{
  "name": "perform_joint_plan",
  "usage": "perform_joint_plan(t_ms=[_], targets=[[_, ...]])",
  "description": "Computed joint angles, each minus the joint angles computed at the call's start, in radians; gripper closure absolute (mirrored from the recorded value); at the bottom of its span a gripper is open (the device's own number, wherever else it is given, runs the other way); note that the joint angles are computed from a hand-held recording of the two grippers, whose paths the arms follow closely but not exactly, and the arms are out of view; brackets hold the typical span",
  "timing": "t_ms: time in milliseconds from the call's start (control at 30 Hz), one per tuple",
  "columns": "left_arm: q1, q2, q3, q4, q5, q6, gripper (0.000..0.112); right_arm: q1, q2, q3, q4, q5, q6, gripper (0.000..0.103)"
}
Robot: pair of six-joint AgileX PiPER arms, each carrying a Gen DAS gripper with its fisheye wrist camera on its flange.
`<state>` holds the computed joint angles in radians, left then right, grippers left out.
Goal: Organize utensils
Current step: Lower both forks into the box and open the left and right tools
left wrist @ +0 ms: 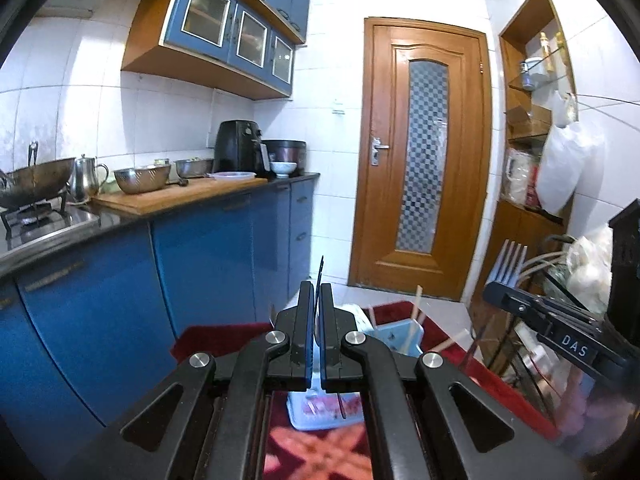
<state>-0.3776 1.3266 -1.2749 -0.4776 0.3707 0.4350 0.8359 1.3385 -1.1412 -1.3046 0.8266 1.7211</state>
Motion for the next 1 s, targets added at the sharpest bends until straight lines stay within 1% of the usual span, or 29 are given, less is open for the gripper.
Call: perform_joint_plan(t_ms=[167, 267, 333, 500, 700, 833, 900, 1000], targets=[[-0.001, 0.115, -0.164, 0.112, 0.019, -0.117, 0.112, -0.106, 0.031, -0.05, -0.01, -0.086, -0.003, 0.099], [-0.015, 0.184, -0.255, 0.213, 0.026, -0.214, 0.112, -0.172, 0.057, -0.073, -0.005, -0.145, -0.001, 0.099], [-0.019, 0.227, -0.306, 0.241, 0.036, -0.235, 0.112, -0.21, 0.074, -0.079, -0.009, -0.179, 0.01, 0.099], [-0.046, 0.312, -0.365, 0.354, 0.035, -0.319, 0.112, -0.299, 0.124, -0.084, 0.038, -0.272, -0.007, 0.099], [-0.044, 0.413, -0.395, 0.316, 0.044, -0.296, 0.112, -0.352, 0.172, -0.058, 0.086, -0.348, -0.035, 0.099], [-0.033, 0.462, -0.392, 0.236, 0.051, -0.237, 0.112, -0.363, 0.193, -0.042, 0.088, -0.373, -0.029, 0.099], [-0.032, 0.466, -0.367, 0.204, 0.038, -0.21, 0.112, -0.368, 0.2, -0.034, 0.09, -0.387, -0.028, 0.099], [-0.026, 0.482, -0.353, 0.142, 0.044, -0.158, 0.112, -0.372, 0.209, -0.031, 0.122, -0.399, -0.058, 0.098]])
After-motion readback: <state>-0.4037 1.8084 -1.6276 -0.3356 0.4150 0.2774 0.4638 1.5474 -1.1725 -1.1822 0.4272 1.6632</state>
